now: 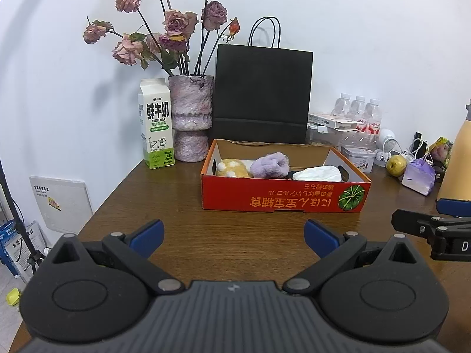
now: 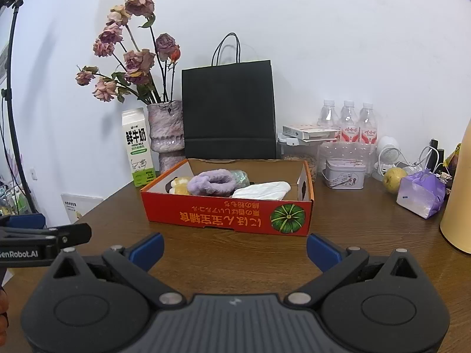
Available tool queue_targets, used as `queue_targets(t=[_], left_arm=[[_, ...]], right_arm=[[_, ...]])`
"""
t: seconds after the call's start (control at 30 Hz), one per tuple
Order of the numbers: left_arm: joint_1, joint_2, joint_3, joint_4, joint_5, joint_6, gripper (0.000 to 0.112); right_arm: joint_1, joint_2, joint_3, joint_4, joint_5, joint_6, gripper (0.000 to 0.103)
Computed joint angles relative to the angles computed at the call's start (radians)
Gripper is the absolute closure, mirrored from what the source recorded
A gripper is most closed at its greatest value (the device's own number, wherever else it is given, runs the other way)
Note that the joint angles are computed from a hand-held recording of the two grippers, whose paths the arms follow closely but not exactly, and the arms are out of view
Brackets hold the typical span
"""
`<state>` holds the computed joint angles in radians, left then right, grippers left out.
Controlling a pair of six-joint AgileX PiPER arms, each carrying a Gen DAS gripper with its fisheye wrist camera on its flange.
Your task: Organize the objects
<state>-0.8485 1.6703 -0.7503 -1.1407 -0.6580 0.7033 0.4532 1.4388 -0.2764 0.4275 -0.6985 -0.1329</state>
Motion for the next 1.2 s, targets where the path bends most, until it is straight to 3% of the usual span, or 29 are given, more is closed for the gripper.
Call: queue_targets(t=[1.2], left_arm=[[-0.018, -0.014, 0.029, -0.019, 0.0, -0.013, 0.009]], right_arm=[[0.067, -0.003, 0.014, 0.092, -0.016, -0.047, 0.0]])
